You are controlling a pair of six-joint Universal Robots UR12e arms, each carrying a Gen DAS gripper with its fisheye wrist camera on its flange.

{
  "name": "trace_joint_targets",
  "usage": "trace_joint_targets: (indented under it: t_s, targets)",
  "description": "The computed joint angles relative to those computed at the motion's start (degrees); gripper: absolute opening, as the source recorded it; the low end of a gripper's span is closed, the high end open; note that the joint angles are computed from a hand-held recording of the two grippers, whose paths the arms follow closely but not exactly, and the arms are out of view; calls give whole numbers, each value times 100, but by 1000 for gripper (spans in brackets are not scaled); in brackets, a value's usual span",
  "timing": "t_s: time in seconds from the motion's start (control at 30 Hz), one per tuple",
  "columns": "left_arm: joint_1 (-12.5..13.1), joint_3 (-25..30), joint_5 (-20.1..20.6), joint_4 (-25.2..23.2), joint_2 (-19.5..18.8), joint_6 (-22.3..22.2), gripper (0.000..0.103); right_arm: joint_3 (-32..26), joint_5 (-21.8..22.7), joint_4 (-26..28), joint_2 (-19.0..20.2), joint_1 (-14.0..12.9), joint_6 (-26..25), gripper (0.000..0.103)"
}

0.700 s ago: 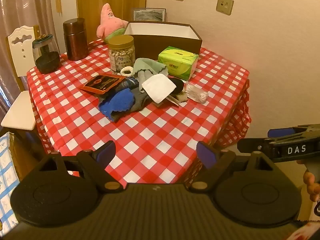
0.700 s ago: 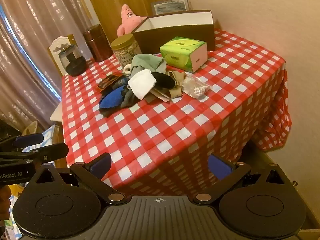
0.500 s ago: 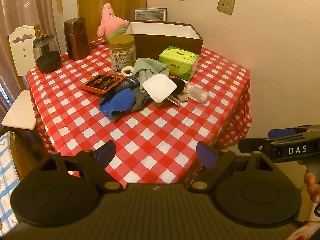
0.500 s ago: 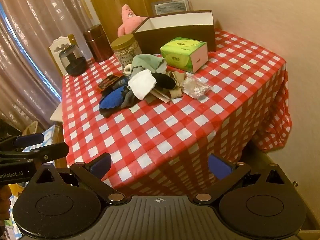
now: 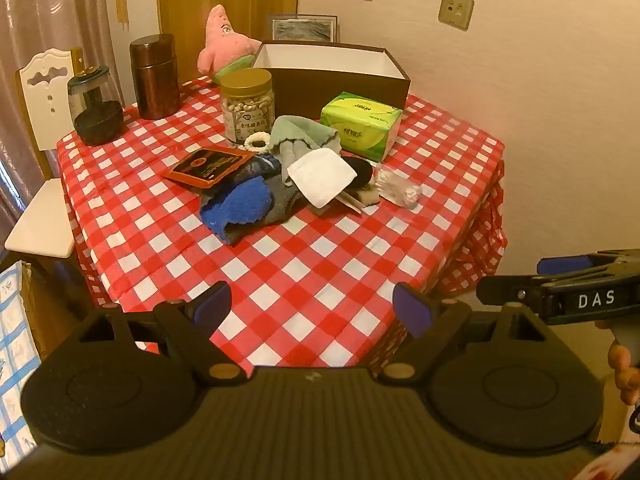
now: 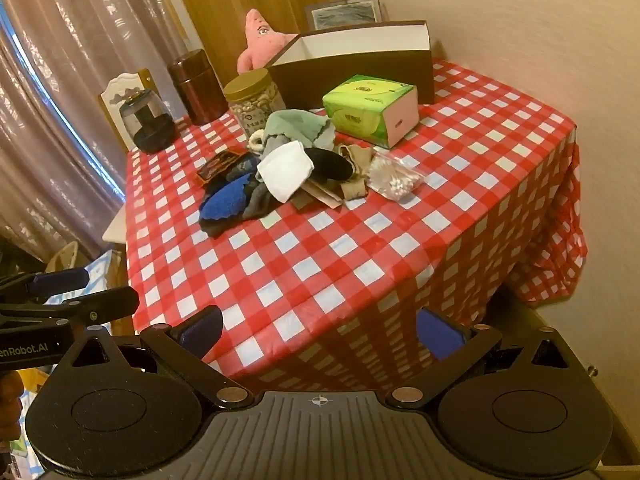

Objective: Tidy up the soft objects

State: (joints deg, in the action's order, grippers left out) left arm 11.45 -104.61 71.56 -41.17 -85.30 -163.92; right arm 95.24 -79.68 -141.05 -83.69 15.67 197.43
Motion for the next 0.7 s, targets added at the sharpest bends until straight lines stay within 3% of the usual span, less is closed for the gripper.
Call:
trace_joint_targets:
  t_s: [0.7]
  targets:
    - [-4, 6, 17, -18, -1, 2, 87, -49, 11, -15, 54, 2, 15, 103]
